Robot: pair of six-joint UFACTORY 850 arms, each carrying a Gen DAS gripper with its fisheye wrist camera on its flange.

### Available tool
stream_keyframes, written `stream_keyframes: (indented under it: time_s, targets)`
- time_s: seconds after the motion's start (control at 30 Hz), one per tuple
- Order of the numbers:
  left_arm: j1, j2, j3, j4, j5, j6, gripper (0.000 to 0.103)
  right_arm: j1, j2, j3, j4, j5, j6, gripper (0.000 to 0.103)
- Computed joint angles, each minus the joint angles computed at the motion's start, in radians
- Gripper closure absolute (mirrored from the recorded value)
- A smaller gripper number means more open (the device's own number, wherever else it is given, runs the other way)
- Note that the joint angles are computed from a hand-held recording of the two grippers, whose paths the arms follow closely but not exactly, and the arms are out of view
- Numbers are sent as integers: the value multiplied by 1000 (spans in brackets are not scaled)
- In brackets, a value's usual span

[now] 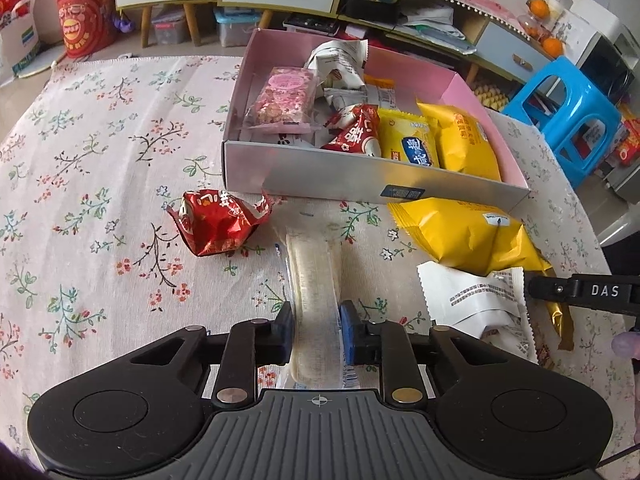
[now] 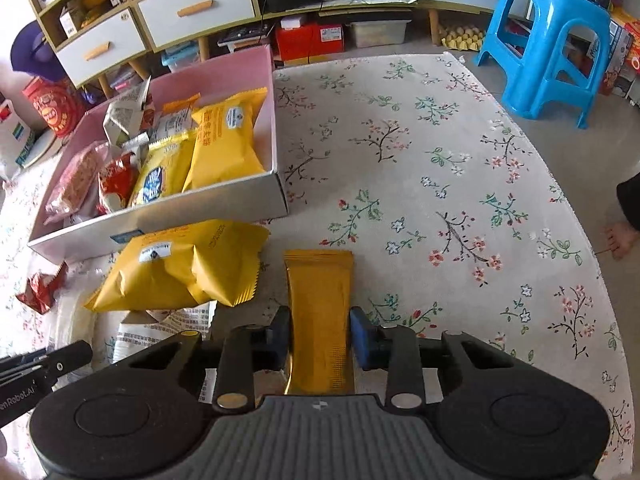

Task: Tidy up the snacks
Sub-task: 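Lift both held bars and carry them over the pink box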

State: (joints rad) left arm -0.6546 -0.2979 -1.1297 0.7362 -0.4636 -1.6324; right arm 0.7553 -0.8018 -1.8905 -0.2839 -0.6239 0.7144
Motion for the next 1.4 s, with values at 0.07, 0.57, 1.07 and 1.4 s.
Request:
stream_keyframes:
  time_s: [0.07, 0.57, 1.07, 1.4]
  targets:
    - [0, 7, 5, 0, 5, -3, 84, -4, 13, 15, 4, 14, 8, 82]
    - [-8, 60, 37, 21, 26, -22, 85, -6, 73, 74, 17, 79, -3, 82]
    - [-11, 97, 37, 135, 41, -136, 85, 20, 81, 54, 79, 118, -69, 82]
    - [22, 68, -6, 302, 73, -254, 85, 17, 28, -51, 206, 153, -150, 82]
